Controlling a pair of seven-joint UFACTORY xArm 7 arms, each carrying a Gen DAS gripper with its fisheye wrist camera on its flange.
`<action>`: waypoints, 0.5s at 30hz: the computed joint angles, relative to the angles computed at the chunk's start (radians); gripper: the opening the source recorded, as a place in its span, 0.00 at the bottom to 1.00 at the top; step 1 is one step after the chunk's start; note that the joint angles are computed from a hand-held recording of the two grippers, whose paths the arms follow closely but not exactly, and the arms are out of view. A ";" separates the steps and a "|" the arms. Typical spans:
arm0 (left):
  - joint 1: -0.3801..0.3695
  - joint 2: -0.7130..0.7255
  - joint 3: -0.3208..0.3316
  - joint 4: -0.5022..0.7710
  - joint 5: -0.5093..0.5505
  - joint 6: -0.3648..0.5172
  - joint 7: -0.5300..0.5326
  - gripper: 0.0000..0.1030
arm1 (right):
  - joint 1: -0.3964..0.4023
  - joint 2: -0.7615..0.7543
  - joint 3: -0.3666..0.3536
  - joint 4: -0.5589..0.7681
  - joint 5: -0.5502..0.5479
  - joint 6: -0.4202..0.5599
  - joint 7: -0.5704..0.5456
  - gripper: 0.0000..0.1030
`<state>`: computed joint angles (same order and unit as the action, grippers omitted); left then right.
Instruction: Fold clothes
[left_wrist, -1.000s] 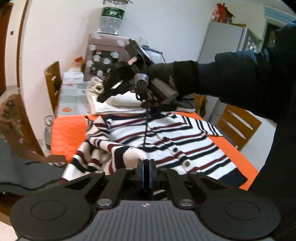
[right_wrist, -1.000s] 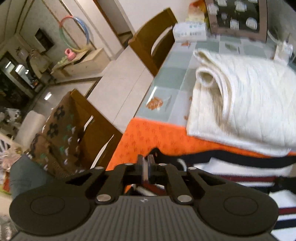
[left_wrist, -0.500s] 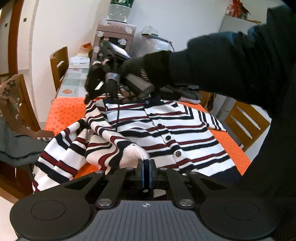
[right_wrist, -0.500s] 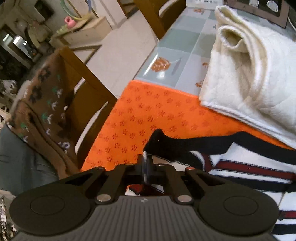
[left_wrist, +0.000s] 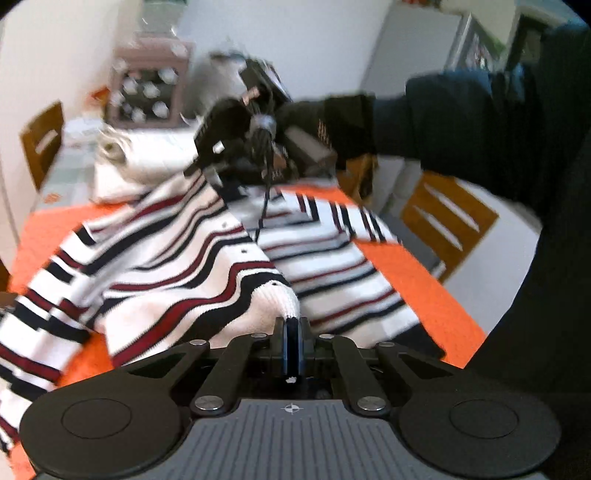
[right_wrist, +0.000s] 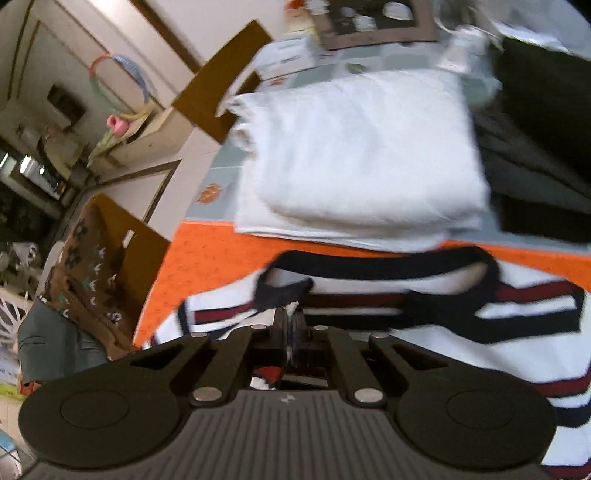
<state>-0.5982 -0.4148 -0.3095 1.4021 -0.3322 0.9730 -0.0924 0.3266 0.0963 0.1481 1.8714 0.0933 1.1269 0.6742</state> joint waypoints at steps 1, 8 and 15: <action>-0.002 0.019 -0.009 0.011 0.005 0.021 -0.007 0.07 | -0.005 -0.025 -0.003 -0.047 0.006 -0.019 -0.010 0.03; -0.039 0.101 -0.042 0.042 -0.015 0.077 -0.050 0.07 | -0.025 -0.104 -0.003 -0.215 0.002 -0.079 -0.064 0.03; -0.060 0.158 -0.074 0.017 0.024 0.082 -0.122 0.13 | -0.036 -0.143 -0.002 -0.321 0.017 -0.112 -0.151 0.04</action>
<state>-0.6587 -0.2571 -0.3839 1.4193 -0.3087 1.0551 -0.2141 0.2910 -0.0471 0.1458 1.5503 0.1107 1.0150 0.5233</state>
